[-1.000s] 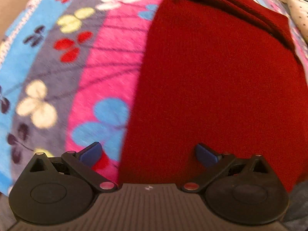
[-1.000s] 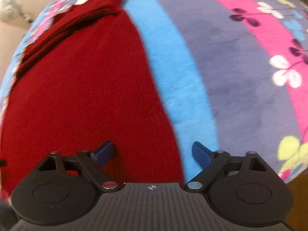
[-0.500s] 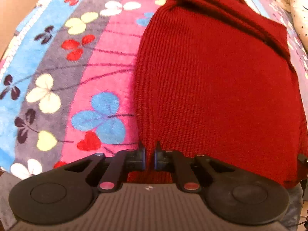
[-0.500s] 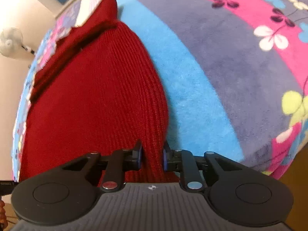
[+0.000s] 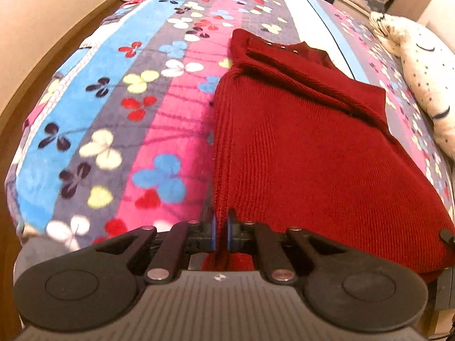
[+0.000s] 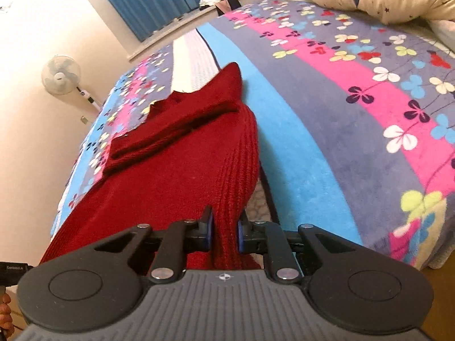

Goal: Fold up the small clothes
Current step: 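Grasp the sweater hem with the left tool while the right tool grasps the hem, then fold the hem up toward the collar with both tools and release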

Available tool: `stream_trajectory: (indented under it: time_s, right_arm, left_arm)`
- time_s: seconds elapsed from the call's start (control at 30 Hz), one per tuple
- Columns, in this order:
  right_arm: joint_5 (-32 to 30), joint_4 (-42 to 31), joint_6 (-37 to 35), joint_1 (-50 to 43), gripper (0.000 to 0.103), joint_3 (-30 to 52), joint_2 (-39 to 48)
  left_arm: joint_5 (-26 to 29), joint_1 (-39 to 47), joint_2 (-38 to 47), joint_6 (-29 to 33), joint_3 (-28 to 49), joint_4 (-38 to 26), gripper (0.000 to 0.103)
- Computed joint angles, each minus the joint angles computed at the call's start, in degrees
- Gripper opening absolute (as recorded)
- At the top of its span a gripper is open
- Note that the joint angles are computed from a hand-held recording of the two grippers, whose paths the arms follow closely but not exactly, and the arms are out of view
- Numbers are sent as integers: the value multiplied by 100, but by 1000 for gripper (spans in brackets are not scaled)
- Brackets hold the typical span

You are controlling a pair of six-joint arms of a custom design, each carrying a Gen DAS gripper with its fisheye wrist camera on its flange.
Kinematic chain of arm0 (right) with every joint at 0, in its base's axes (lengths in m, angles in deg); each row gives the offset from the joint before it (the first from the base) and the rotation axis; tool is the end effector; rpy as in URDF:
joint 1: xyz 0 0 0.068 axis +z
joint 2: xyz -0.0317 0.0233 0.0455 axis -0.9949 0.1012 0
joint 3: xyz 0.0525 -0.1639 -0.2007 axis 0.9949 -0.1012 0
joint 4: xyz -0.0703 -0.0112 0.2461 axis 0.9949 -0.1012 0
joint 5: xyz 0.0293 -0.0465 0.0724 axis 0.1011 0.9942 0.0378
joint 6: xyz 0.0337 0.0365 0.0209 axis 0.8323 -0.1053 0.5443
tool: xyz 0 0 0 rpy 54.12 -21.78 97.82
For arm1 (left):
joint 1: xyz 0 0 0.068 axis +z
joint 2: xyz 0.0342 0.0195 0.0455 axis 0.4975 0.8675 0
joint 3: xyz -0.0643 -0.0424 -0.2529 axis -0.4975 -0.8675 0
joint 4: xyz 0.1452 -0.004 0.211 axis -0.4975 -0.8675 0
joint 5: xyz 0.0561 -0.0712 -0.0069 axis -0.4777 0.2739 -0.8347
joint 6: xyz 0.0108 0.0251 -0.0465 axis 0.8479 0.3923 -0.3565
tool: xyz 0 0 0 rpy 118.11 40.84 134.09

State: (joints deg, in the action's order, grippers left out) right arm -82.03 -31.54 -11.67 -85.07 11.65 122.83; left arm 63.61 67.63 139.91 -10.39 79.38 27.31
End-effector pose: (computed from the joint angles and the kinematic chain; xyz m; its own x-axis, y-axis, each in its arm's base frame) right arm 0.2406 0.0114 0.2010 -0.8083 0.2008 -0.5534 -0.0887 0.8878 0.4517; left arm 0.1422 0.0995 0.2221 -0.7941 -0.4345 -0.4250 -0.4064 0.8995 -0.1603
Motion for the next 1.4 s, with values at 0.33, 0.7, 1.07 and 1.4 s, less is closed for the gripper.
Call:
stream_trajectory:
  time_s: [0.33,0.7,1.07,1.4]
  right_arm:
    - [-1007,-2917,-1230,-1629,16,-704,-2637]
    - [-156,-2184,-358,-309,16,635,-684]
    - [624,-1833,911,597,18,6169,4999]
    - [1026,-311,2336,298,78,7355,6795]
  left_arm:
    - [828,2303,-1618,2747,-275,-2456,7]
    - [107,352,426,603,850,-873,7]
    - [-654,-1065,5839,-1189,5534,663,14]
    - [-1486,-1335,7431,-1356,7107,1180,85]
